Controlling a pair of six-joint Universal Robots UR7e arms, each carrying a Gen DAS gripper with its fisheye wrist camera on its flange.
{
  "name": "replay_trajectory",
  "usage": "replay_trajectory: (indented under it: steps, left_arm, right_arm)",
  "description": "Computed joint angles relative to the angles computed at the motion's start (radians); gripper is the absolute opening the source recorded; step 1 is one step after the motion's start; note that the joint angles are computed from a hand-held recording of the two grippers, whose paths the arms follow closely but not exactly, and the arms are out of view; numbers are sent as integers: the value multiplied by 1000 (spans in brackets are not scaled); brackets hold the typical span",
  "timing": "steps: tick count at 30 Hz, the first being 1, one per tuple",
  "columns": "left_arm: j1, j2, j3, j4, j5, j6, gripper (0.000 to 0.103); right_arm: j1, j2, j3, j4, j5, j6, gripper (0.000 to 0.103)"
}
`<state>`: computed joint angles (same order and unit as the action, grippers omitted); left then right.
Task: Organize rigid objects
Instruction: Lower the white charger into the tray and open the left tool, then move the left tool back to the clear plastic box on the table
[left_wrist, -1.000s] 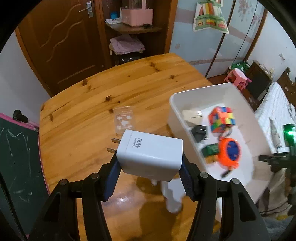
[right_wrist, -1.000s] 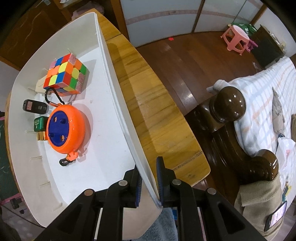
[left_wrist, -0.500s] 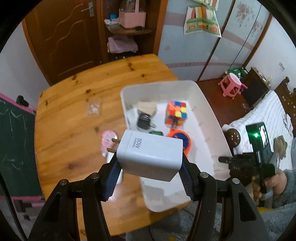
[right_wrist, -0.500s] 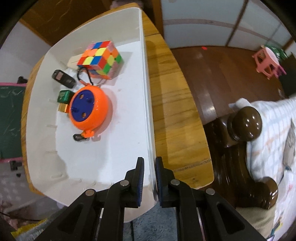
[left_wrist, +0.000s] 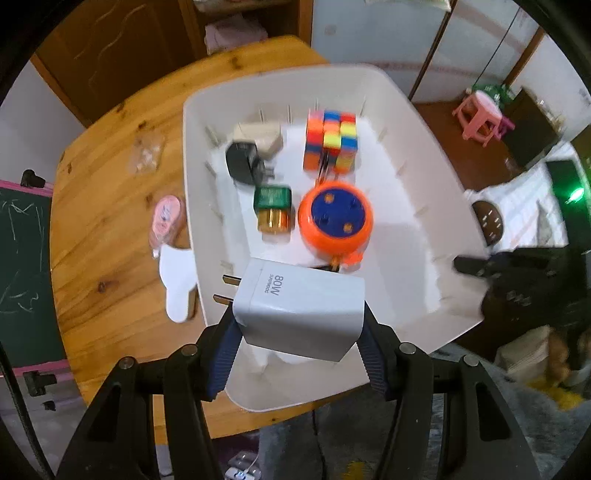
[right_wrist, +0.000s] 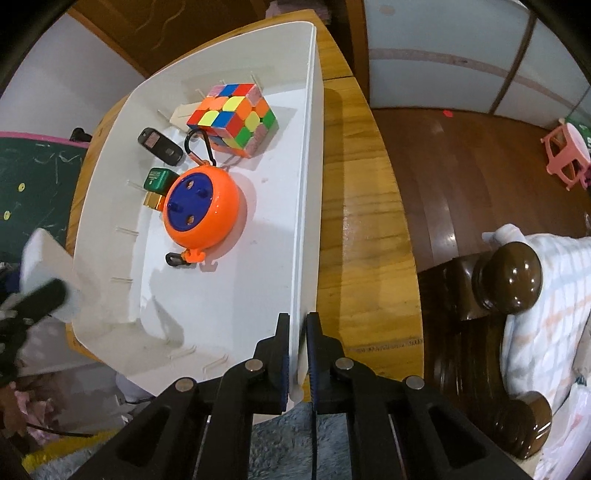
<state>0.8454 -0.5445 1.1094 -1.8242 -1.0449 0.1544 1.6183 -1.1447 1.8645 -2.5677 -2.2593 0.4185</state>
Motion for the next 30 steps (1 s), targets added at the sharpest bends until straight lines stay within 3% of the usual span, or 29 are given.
replay_trajectory:
  steps: [7,12,21,30]
  left_arm:
    - [10,33,5,60,63,-39,60]
    - [0,28,40,21,92,-11,60]
    - [-14,15,79,-5,133,-5,75]
    - [-31,-1,97,-54,155,38,76]
  right_arm:
    - [-4,-2,-1,2,-4,-41,8]
    - [-2,3,-7,12,-15,-59,9]
    - [-2,3,-7,10,-11,-72,9]
    - [-9,3,-10,21,2,-62,9]
